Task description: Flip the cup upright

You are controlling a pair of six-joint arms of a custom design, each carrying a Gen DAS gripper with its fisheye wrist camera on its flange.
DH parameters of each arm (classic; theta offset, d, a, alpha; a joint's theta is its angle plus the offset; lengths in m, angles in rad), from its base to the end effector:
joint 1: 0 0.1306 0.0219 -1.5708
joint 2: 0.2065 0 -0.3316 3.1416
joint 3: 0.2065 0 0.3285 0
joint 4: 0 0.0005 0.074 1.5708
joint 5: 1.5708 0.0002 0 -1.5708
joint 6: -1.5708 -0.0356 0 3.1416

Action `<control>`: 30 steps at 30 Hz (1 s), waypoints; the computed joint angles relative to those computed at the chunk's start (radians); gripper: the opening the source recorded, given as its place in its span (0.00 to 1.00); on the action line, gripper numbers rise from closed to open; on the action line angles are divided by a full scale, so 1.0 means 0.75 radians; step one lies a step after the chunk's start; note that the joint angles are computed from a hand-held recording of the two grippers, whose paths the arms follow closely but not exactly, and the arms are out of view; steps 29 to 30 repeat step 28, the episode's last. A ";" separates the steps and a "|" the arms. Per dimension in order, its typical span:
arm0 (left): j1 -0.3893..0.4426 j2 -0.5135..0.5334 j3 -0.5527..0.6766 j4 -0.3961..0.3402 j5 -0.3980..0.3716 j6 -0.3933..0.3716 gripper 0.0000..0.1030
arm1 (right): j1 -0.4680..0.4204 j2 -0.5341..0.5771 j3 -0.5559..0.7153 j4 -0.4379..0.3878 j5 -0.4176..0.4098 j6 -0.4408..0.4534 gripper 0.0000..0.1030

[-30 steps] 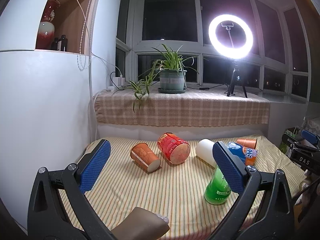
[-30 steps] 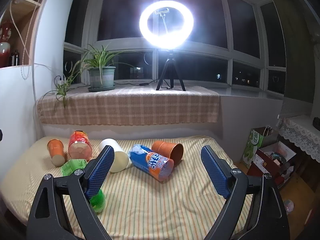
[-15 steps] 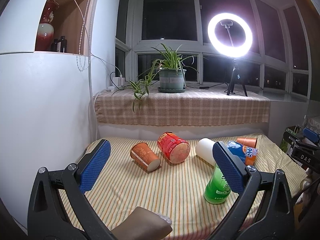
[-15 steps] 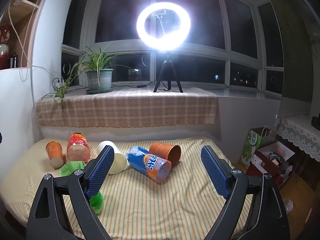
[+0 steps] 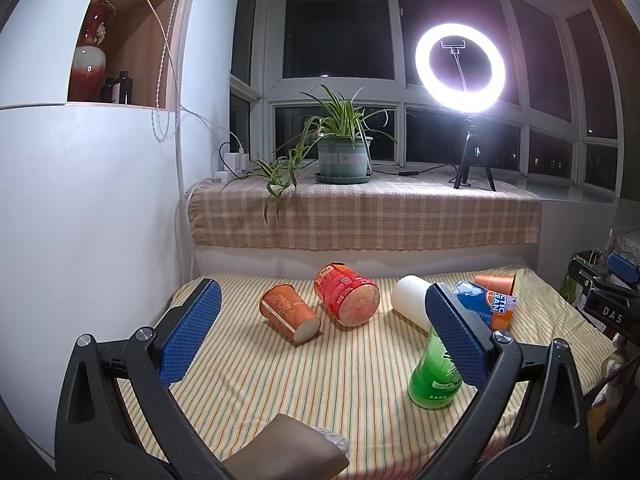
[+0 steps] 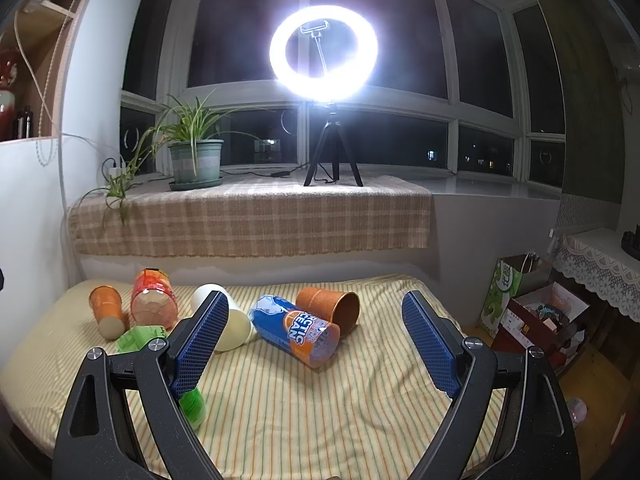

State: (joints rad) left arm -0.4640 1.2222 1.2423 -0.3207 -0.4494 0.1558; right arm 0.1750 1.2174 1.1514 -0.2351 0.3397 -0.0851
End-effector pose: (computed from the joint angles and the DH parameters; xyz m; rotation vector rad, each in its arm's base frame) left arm 0.3685 -0.1677 0.4339 -0.0235 1.8406 -0.0128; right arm 0.3998 0.0581 0.4049 0.1497 1.8504 -0.1373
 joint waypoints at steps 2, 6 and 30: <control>0.002 0.001 0.002 -0.004 0.005 -0.002 1.00 | 0.001 0.000 0.001 -0.001 0.002 0.000 0.86; 0.002 0.004 0.006 -0.004 0.006 -0.001 1.00 | 0.001 0.001 0.002 -0.002 0.002 -0.001 0.86; 0.027 -0.003 -0.029 0.019 0.011 -0.001 1.00 | 0.008 0.019 0.022 -0.019 0.004 0.009 0.86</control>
